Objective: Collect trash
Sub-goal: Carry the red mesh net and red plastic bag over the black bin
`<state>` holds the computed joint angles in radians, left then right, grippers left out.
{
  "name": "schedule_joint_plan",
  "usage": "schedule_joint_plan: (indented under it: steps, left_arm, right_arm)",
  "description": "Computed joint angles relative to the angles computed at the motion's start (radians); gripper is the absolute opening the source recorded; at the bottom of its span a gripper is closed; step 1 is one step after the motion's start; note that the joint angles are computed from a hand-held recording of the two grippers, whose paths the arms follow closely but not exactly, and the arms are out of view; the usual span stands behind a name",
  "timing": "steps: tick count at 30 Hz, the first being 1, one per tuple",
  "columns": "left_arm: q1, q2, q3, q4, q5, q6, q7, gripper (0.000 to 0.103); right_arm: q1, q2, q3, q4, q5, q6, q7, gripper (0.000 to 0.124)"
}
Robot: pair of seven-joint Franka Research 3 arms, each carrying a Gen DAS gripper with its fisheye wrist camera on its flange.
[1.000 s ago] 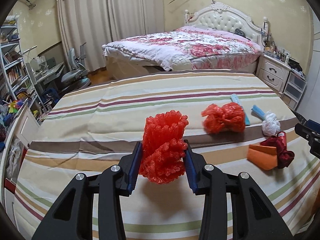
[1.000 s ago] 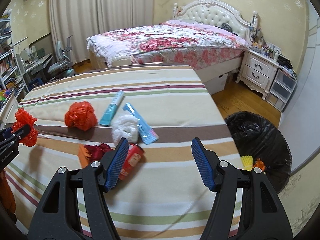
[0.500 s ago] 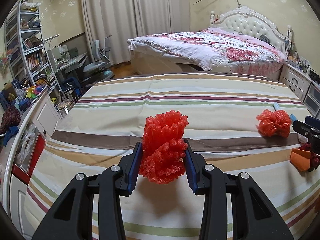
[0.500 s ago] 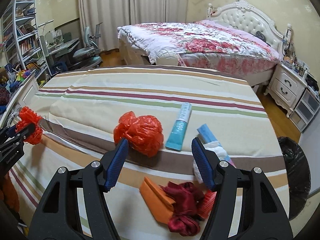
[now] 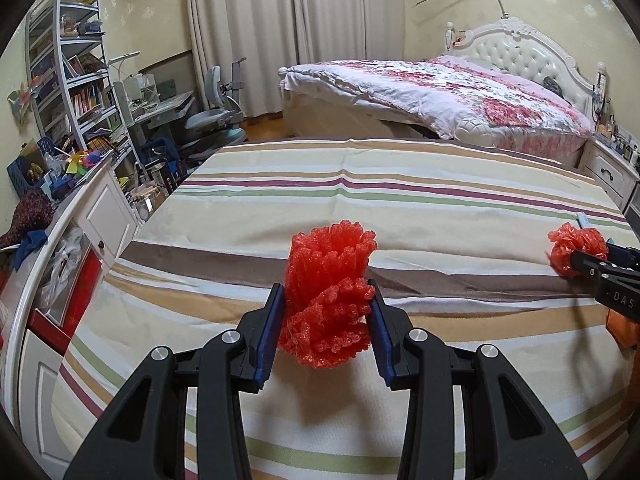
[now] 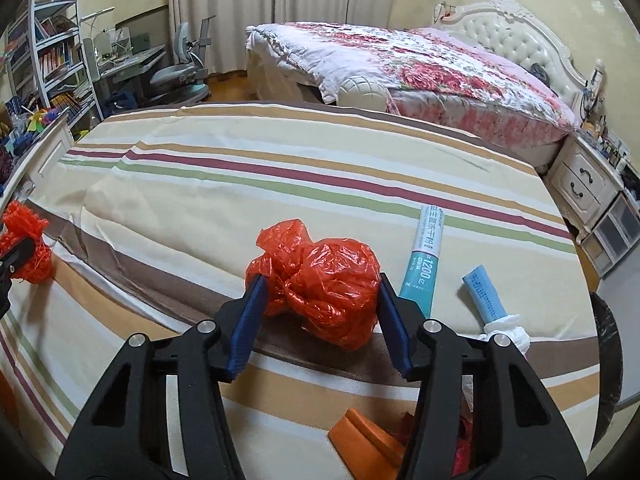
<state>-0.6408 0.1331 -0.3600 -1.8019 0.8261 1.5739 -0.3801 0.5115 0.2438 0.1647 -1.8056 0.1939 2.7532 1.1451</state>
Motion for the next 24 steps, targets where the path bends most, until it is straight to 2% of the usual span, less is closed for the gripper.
schedule_joint_plan:
  steps: [7, 14, 24]
  left_arm:
    - [-0.013, 0.031, 0.003, 0.039, 0.026, 0.011, 0.007, 0.041]
    - [-0.050, 0.100, 0.019, 0.135, 0.088, 0.014, 0.040, 0.041]
    - [-0.131, 0.238, 0.077, 0.342, 0.195, 0.063, 0.137, 0.041]
  right_arm:
    - [-0.017, -0.032, 0.009, -0.037, 0.041, 0.028, -0.042, 0.045]
    - [-0.060, -0.117, 0.018, -0.119, 0.156, 0.076, -0.133, 0.045]
    - [-0.115, -0.222, -0.033, -0.233, 0.236, 0.153, -0.182, 0.045]
